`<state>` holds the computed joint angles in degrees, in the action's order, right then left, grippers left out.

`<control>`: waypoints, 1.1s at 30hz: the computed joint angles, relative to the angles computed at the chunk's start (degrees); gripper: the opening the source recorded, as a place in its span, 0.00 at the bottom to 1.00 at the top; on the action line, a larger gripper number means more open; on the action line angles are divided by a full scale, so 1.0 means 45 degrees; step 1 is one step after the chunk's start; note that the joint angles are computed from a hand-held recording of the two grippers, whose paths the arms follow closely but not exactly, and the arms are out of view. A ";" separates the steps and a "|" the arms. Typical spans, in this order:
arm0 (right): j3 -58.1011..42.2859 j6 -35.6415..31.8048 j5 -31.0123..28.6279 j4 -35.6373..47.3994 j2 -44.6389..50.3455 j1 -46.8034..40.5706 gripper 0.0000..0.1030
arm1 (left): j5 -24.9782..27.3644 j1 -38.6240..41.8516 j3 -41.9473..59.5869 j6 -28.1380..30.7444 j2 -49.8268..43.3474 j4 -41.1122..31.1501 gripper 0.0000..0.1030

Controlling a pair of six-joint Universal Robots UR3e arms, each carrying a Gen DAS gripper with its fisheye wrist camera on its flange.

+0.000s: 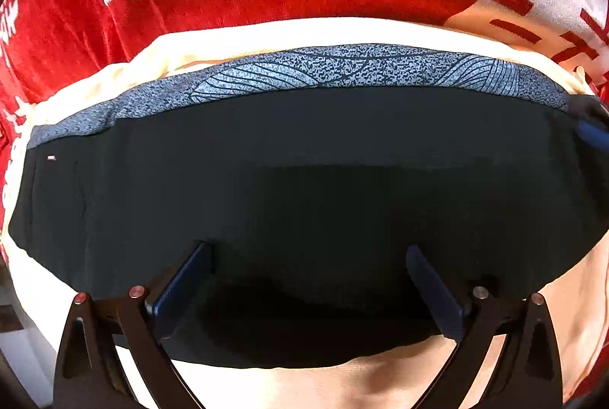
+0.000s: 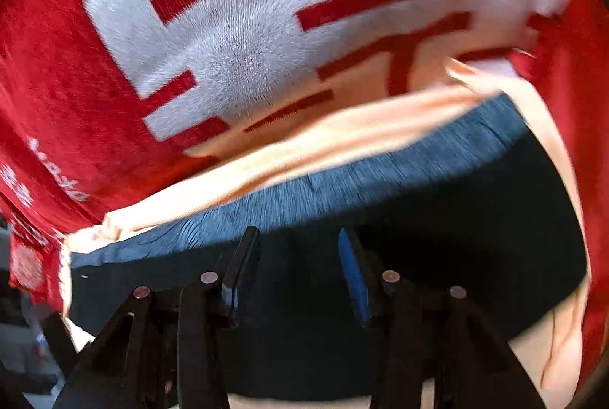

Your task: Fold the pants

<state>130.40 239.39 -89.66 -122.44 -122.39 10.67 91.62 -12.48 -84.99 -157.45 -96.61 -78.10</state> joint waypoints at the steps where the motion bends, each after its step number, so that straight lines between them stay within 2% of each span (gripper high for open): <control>1: -0.0116 -0.0055 0.0126 0.0395 -0.0183 -0.0022 0.45 | 0.0105 -0.0073 -0.0055 -0.0034 0.0026 0.0117 1.00; 3: 0.0388 -0.1003 0.0351 -0.0290 0.0124 -0.0912 0.43 | 0.0280 -0.0321 -0.0031 -0.0288 0.0141 0.0088 1.00; 7: -0.0293 -0.0735 -0.1560 0.1783 0.0134 -0.0920 0.42 | 0.0272 -0.0185 -0.1258 -0.0523 0.0608 0.0801 1.00; 11: -0.0374 -0.0950 -0.0918 0.4589 -0.2715 -0.2615 0.44 | 0.0360 -0.0390 -0.1224 -0.0746 0.0489 0.0794 1.00; 13: -0.0621 -0.0895 -0.0392 0.5474 -0.3843 -0.2610 0.45 | 0.0434 -0.0561 -0.0184 -0.0822 0.0220 -0.0071 1.00; 14: -0.0760 -0.0401 -0.0235 0.5793 -0.4238 -0.2084 0.46 | 0.0465 -0.0627 0.0261 -0.0863 0.0055 -0.0428 1.00; 16: -0.0895 0.1019 -0.0412 0.5812 -0.3996 -0.0471 0.51 | 0.0490 -0.0657 0.0655 -0.0916 -0.0136 -0.0734 1.00; 19: -0.0378 0.3334 -0.0647 0.5267 -0.3461 0.1840 0.51 | 0.0537 -0.0707 0.0643 -0.0993 -0.0136 -0.0692 1.00; 21: -0.0285 0.5127 -0.1842 0.4081 -0.2391 0.3787 0.51 | 0.0629 -0.0779 0.0683 -0.0959 -0.0160 -0.0719 1.00; 23: -0.0540 0.5156 -0.2066 0.3946 -0.1748 0.4224 0.53 | 0.0669 -0.0754 0.0783 -0.0809 -0.0327 -0.0716 1.00; 25: -0.0390 0.5218 -0.1990 0.3425 -0.1571 0.4348 0.63 | 0.0669 -0.0781 0.0876 -0.0779 -0.0373 -0.0833 1.00; 26: -0.0273 0.5169 -0.1822 0.3320 -0.1756 0.4169 0.65 | 0.0656 -0.0765 0.0939 -0.0773 -0.0427 -0.0875 1.00; 28: -0.0173 0.4993 -0.1589 0.3311 -0.2011 0.3697 0.65 | 0.0673 -0.0805 0.1077 -0.0866 -0.0504 -0.0996 1.00; 29: -0.0130 0.4435 -0.1257 0.2710 -0.1650 0.3002 0.65 | 0.0712 -0.0840 0.1159 -0.0934 -0.0555 -0.1065 1.00; 33: -0.0198 0.4256 -0.1239 0.3167 -0.1988 0.2754 0.65 | 0.0953 -0.1018 0.1385 -0.1081 -0.0743 -0.1137 1.00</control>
<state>129.51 258.54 -95.23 -108.18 -131.34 23.06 95.91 -17.06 -78.75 -162.31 -99.96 -83.21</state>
